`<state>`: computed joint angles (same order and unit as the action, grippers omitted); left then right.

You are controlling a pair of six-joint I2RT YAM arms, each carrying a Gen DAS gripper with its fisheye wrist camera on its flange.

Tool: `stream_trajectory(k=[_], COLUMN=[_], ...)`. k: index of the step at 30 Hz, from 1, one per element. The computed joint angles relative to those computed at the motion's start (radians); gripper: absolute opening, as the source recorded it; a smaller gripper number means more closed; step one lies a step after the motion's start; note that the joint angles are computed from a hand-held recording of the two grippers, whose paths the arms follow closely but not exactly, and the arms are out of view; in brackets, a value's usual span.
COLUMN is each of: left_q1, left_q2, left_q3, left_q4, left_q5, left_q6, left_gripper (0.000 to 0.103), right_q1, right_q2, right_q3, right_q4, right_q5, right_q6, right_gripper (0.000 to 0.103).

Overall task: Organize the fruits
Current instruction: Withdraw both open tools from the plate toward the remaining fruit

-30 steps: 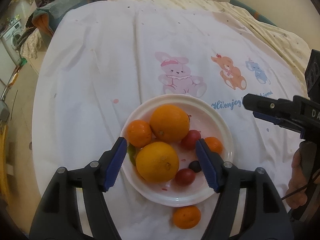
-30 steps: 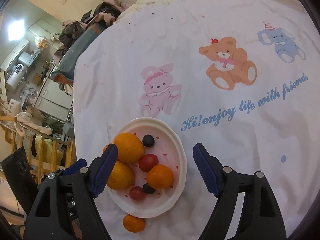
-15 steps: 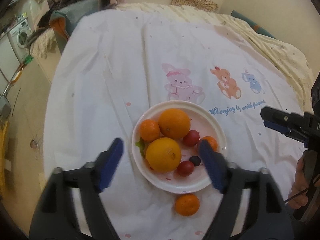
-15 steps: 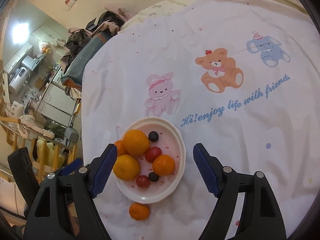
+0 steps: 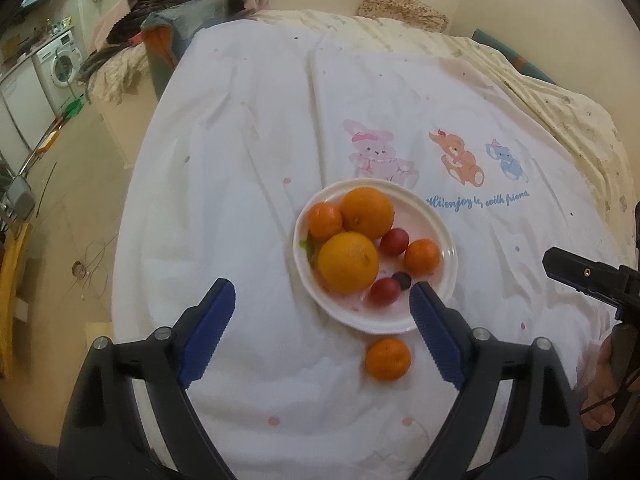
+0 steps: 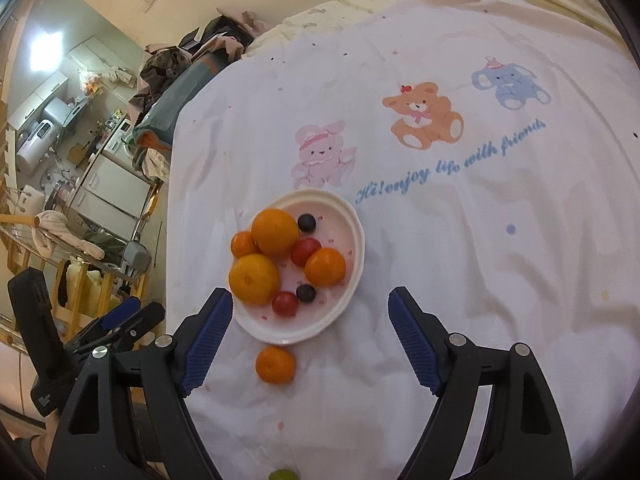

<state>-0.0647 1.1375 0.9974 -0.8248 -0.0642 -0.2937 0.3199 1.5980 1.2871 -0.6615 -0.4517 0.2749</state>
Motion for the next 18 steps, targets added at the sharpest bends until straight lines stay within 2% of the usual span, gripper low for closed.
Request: stream_trajectory(k=[18], left_q1=[-0.041], left_q2=[-0.137], left_q3=[-0.121], left_q4=[-0.096], left_q5=[0.024], left_q6=[-0.098], left_gripper=[0.087], right_q1=[0.006], right_q2=[-0.133], right_q3=[-0.165], right_q4=[-0.021], right_q5=[0.031], right_q6=[0.044], right_gripper=[0.083])
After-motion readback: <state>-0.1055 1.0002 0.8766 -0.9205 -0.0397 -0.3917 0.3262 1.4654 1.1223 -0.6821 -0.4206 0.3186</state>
